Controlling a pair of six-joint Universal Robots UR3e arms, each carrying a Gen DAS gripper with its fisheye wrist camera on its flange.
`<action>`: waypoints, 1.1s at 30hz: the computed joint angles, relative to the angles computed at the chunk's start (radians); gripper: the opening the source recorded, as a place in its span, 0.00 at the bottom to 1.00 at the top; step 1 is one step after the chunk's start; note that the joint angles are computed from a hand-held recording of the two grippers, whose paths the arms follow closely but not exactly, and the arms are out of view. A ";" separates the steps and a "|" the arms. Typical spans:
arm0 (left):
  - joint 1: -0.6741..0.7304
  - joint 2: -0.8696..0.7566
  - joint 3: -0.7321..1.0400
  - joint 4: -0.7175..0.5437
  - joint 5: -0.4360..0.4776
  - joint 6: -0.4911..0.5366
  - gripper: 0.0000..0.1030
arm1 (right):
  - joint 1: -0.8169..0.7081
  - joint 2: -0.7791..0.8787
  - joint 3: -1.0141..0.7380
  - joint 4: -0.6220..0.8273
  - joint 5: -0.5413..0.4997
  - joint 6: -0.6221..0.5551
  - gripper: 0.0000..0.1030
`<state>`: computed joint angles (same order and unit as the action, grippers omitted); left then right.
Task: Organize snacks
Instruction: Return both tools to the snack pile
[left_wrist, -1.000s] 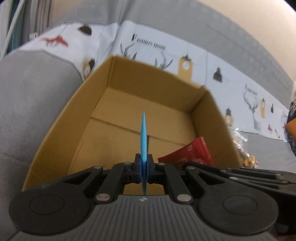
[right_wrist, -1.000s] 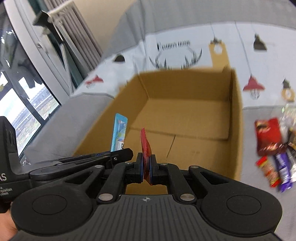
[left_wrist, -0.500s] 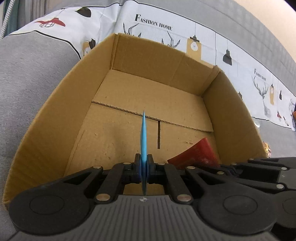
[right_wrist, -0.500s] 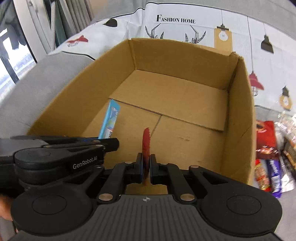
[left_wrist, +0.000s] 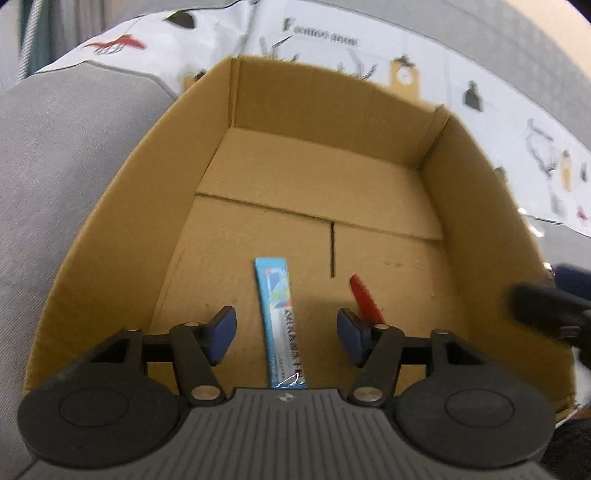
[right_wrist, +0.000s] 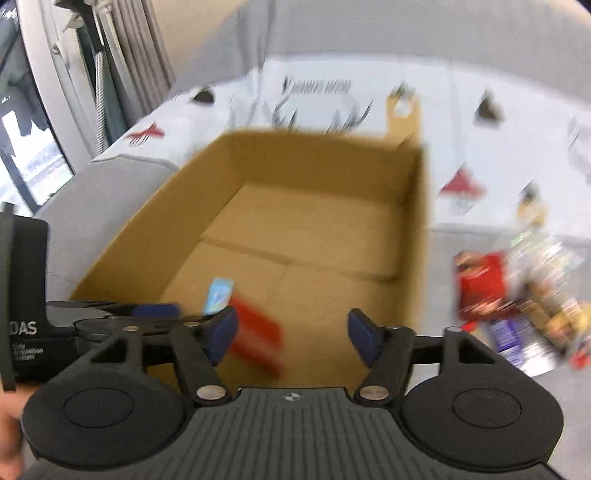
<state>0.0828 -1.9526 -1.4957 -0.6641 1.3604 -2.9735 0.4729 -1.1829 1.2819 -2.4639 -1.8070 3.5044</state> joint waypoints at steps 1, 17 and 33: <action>-0.003 0.005 0.003 -0.020 0.014 -0.012 0.64 | 0.005 -0.023 0.031 -0.007 -0.022 -0.009 0.71; -0.143 0.240 -0.054 -0.032 -0.039 -0.060 0.87 | -0.235 -0.345 0.643 -0.458 0.276 0.051 0.32; -0.515 -0.596 0.903 -0.339 -0.020 -0.249 0.20 | -1.137 -0.685 1.198 -0.463 0.873 -0.517 0.52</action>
<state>-0.4324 -2.5487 -0.5929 -1.0032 1.3402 -3.2228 -0.6637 -1.8680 2.4800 -2.9266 -0.9344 2.9873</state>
